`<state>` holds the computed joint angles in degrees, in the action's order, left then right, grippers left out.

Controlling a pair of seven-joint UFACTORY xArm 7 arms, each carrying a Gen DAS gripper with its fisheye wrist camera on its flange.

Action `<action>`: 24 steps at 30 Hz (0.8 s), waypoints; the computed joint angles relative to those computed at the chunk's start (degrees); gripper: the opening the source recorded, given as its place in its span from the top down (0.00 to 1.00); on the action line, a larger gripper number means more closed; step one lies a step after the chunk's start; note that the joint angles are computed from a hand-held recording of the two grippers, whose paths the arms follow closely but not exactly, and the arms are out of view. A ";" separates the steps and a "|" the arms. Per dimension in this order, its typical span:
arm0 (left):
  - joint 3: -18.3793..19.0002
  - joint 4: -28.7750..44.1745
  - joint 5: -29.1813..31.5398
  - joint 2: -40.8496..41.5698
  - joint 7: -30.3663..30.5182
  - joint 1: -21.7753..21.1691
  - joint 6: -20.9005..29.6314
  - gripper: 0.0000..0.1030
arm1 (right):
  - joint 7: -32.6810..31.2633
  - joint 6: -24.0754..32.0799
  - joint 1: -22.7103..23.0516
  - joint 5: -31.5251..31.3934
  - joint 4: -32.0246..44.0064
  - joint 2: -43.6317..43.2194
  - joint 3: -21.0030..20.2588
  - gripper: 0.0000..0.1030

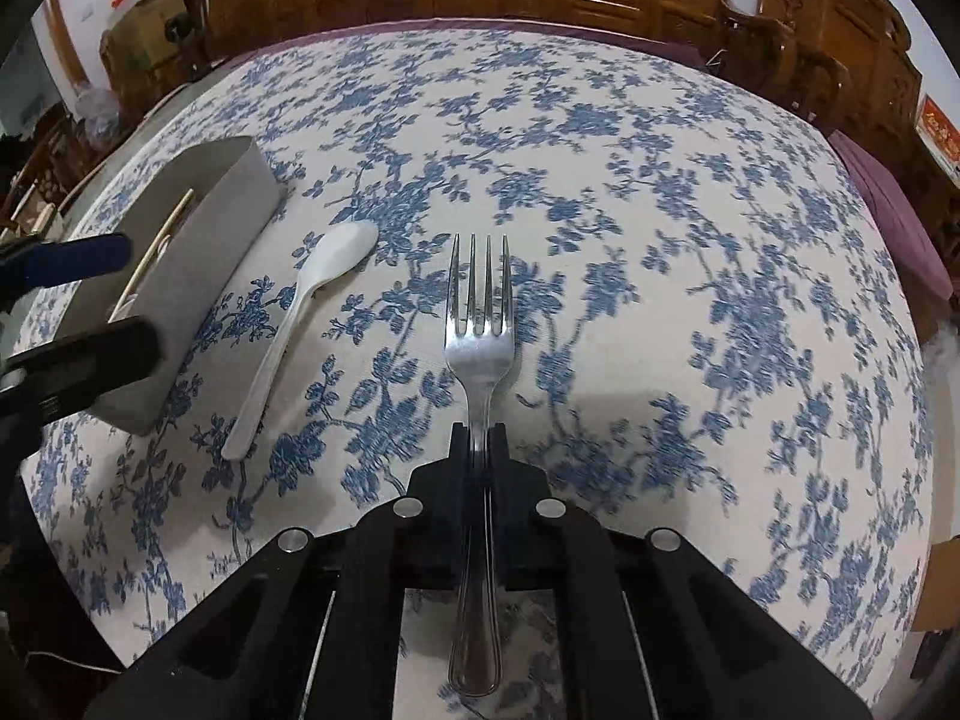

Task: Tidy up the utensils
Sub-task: 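Grasp the metal fork with the right tool while the left tool reaches the white spoon, then close the left tool on the white plastic spoon's handle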

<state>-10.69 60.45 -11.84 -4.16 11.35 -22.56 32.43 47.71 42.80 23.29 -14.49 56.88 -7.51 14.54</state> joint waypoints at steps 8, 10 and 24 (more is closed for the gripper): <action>-1.05 4.88 5.58 6.46 -4.78 -0.77 1.90 0.49 | -0.11 -1.65 -0.79 1.58 -4.22 -5.04 0.13 0.92; -1.08 5.66 6.66 7.55 -5.70 -0.94 2.14 0.53 | -0.11 -1.72 -1.08 1.59 -4.48 -5.48 0.39 0.92; -0.54 8.53 13.21 12.15 -11.92 -1.67 4.68 0.75 | 0.13 -2.98 -1.74 2.49 -5.74 -7.36 1.34 0.92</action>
